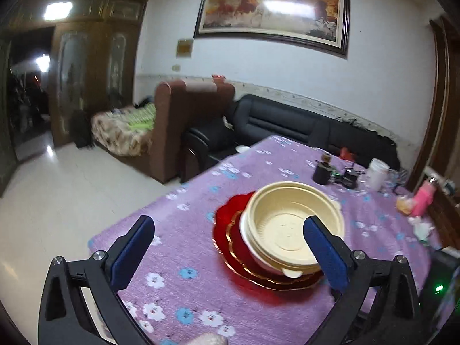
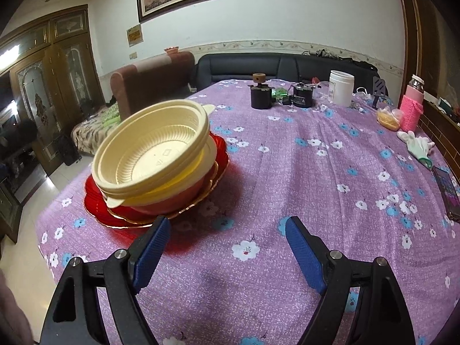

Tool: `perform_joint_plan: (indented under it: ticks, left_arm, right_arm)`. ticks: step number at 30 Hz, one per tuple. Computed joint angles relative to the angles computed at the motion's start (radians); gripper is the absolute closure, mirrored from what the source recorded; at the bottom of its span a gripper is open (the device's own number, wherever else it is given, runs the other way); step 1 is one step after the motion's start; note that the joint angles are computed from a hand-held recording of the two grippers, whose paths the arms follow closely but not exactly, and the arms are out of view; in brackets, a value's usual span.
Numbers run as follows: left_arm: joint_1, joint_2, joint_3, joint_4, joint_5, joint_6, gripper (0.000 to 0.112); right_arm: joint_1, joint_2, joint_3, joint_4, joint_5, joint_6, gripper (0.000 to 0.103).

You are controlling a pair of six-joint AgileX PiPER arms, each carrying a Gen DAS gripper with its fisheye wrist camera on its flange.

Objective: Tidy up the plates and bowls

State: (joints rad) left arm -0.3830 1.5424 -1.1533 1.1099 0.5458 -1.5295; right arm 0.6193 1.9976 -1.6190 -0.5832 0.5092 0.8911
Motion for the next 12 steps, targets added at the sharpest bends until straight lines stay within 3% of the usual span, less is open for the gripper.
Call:
perform_joint_plan:
  ticks: [5, 12]
  left_arm:
    - [0.032, 0.051, -0.08, -0.24, -0.01, 0.273, 0.009]
    - [-0.044, 0.102, -0.191, -0.331, 0.033, 0.435, 0.009]
  right_arm:
    - [0.002, 0.009, -0.018, 0.043, -0.011, -0.064, 0.016]
    - [-0.049, -0.026, 0.024, 0.199, -0.054, -0.199, 0.016]
